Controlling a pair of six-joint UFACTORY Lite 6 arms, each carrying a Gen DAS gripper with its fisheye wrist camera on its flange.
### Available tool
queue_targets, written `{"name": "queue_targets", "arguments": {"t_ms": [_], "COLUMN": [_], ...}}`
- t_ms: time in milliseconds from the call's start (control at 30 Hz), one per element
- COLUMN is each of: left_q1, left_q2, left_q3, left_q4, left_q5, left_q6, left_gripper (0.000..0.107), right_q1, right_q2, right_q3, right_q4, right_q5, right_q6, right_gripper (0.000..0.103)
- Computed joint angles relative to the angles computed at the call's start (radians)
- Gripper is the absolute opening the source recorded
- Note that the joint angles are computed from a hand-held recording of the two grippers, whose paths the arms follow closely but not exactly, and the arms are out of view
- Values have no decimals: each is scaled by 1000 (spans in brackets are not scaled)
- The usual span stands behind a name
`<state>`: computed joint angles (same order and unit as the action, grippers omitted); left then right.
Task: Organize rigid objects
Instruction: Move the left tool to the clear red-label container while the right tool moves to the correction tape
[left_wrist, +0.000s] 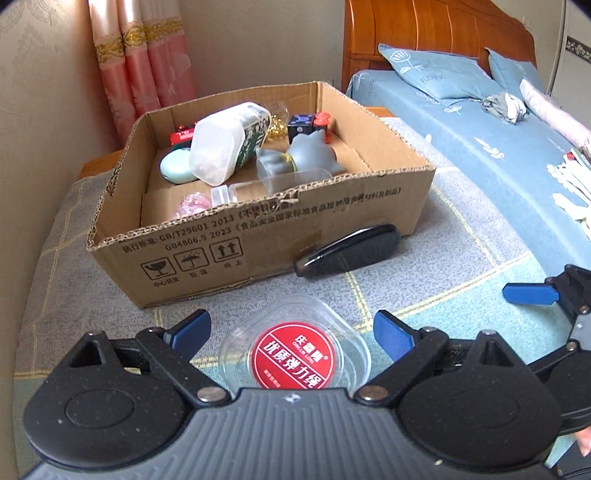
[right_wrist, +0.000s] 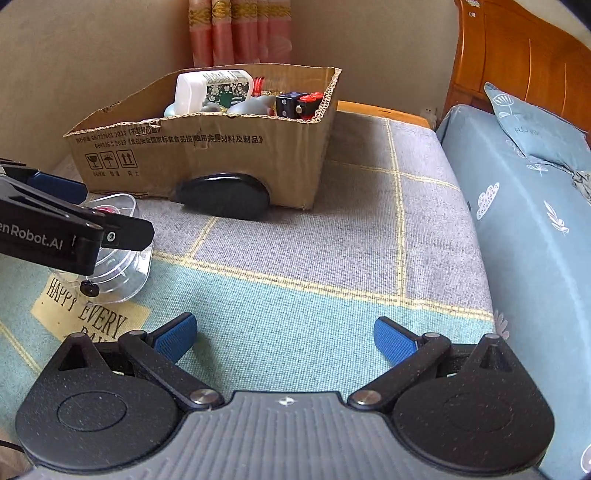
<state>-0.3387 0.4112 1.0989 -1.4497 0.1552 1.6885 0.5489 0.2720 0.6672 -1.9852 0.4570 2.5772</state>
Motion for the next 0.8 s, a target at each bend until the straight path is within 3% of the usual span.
{"name": "queue_targets", "arguments": {"t_ms": [400,533,667,800], "left_q1": [129,177,241,275], "left_q2": [-54,-46,-13,18], "left_q3": [-101,-116,-87,-64], "left_q4": [-103,-280,-207,-189], "left_q5": [47,24,62,82], "left_q6": [199,403,322,301], "left_gripper": [95,95,95,95], "right_q1": [-5,-1,-4,-29], "right_q2": [40,66,125,186], "right_q3": [69,117,196,270], "right_q4": [89,133,160,86], "right_q5": [-15,-18,-36,-74], "right_q6": [-151,-224,-287,-223], "right_gripper": [103,103,103,103]}}
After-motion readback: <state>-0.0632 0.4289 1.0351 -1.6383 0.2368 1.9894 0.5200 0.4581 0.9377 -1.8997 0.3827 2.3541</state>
